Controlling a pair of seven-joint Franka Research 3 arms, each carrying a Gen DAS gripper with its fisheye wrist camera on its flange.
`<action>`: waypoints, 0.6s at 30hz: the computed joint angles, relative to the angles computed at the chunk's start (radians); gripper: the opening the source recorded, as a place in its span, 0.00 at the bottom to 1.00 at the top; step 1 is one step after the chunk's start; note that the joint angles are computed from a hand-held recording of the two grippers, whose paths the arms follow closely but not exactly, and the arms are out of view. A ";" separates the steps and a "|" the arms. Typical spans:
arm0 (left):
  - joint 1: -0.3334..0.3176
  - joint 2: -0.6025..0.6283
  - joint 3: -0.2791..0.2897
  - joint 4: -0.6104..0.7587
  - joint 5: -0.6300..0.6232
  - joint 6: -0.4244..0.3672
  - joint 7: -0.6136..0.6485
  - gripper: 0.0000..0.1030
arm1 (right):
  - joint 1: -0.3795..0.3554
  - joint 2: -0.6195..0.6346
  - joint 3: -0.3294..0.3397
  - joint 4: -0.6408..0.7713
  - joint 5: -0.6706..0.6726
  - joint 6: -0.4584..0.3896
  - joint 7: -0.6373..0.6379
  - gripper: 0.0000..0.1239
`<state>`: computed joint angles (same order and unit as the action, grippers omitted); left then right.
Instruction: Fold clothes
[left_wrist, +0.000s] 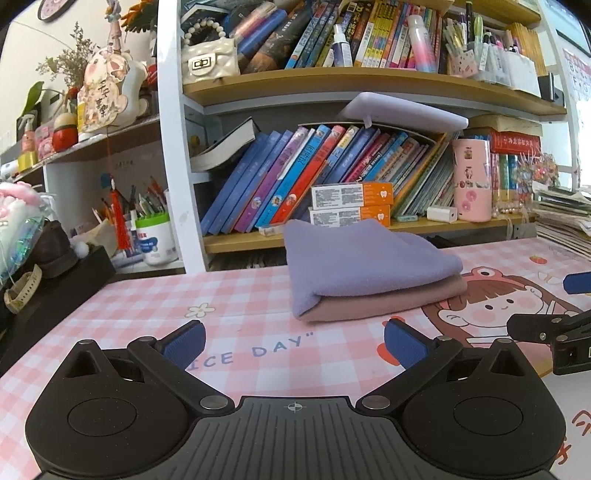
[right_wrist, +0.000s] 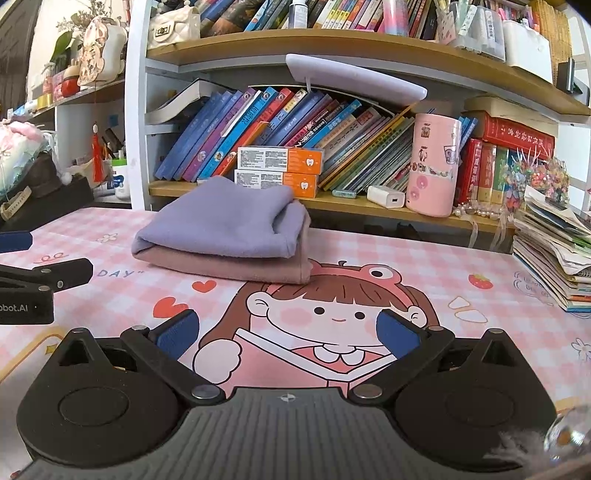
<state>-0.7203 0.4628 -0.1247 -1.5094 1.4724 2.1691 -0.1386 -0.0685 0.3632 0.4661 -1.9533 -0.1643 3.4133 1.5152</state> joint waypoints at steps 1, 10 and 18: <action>0.000 0.000 0.000 -0.001 0.000 0.001 -0.001 1.00 | 0.000 0.000 0.000 0.001 0.000 0.000 0.000 0.83; 0.003 -0.005 -0.001 -0.007 0.006 0.010 -0.013 1.00 | 0.010 -0.002 -0.010 0.001 0.005 -0.008 -0.006 0.83; 0.003 -0.002 -0.001 -0.003 -0.002 0.004 -0.009 1.00 | 0.013 -0.003 -0.008 0.002 0.021 -0.014 -0.023 0.83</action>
<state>-0.7174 0.4606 -0.1256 -1.5122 1.4708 2.1731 -0.1478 -0.0558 0.3600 0.4582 -1.9512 -0.1429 3.3989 1.4920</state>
